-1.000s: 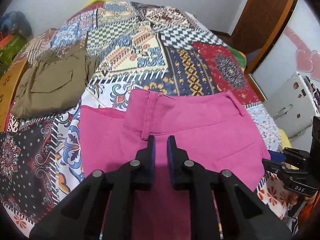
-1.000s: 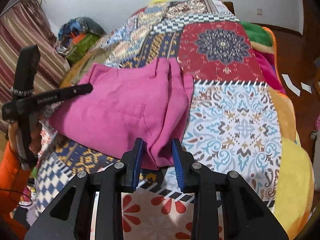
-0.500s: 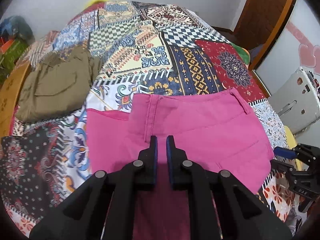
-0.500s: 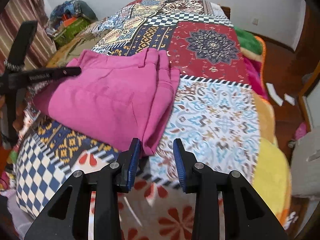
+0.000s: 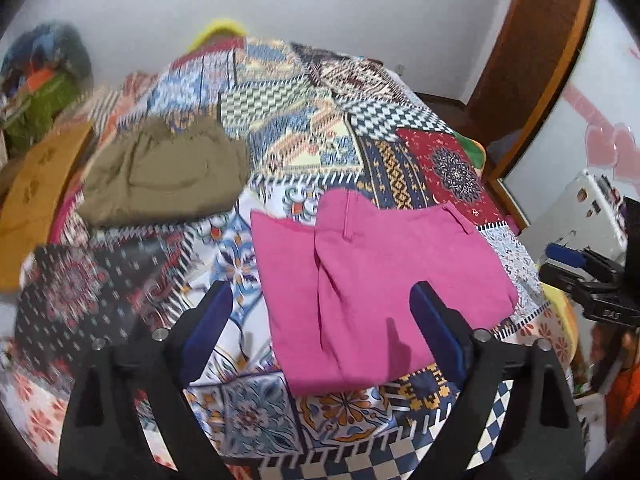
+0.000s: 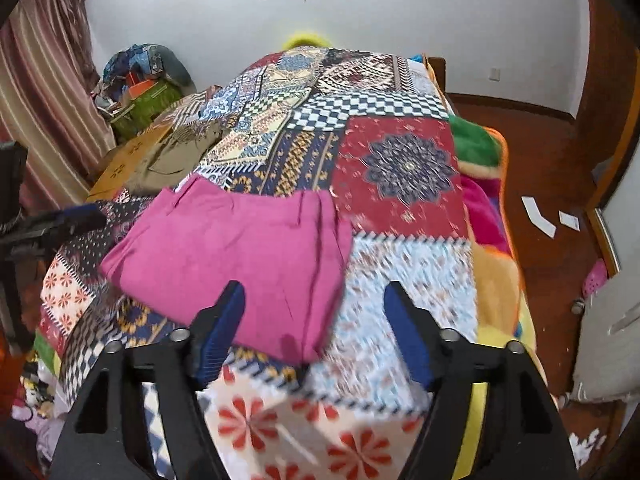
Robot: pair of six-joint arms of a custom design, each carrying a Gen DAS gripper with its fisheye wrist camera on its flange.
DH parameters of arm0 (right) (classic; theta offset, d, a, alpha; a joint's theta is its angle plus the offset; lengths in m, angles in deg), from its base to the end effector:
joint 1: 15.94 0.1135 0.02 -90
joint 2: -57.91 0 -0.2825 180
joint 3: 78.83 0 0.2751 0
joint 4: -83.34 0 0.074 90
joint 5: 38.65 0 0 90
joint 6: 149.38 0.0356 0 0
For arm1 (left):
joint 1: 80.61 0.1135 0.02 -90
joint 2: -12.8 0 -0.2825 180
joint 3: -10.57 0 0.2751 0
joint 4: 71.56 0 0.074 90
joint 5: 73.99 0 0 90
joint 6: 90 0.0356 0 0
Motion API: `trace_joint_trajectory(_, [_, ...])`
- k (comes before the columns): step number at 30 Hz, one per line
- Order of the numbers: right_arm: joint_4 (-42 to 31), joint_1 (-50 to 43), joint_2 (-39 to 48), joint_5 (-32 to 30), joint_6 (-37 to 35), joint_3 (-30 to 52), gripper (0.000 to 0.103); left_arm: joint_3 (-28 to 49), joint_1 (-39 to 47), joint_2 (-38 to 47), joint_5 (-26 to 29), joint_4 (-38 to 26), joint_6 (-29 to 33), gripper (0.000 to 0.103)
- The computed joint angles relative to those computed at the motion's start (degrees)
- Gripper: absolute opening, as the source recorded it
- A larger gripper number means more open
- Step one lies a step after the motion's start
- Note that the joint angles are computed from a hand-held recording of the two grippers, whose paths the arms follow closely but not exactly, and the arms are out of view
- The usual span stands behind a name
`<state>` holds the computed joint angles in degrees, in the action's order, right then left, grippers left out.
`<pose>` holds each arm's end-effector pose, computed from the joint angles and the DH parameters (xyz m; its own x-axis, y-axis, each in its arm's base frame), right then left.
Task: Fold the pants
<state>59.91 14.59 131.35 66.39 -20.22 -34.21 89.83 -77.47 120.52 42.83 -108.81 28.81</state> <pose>0.2173 0.1174 0.1660 -0.7515 0.2648 -0.6043 0.1558 0.9612 0.2275 0.3916 0.0054 0.1551 -0.7317 0.3906 -0.5586 0.5581 0.8138 -0.1621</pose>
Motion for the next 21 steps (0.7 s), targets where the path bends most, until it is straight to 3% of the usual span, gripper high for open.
trace_joint_trajectory(6, [7.57,-5.39,12.66,-9.29,-1.58,2.42,0.075,3.75,-1.25,7.27,-2.17,-2.30,-1.37,0.093])
trace_joint_trajectory(13, [13.98,-9.50,15.12,-16.86,-0.81,-0.49,0.076,5.49,-2.25,11.37,-1.97,-2.14,-2.54,0.093])
trace_joint_trajectory(17, [13.97,-8.94,16.98,-16.85,-1.91,0.74,0.076,7.84,-2.72,13.21,0.11,-3.79,-3.23,0.093])
trace_joint_trajectory(21, [14.84,-8.92,18.56,-17.38,-1.99,1.44,0.076,7.71,-3.56,14.05,0.09,-1.55,-3.91,0.091])
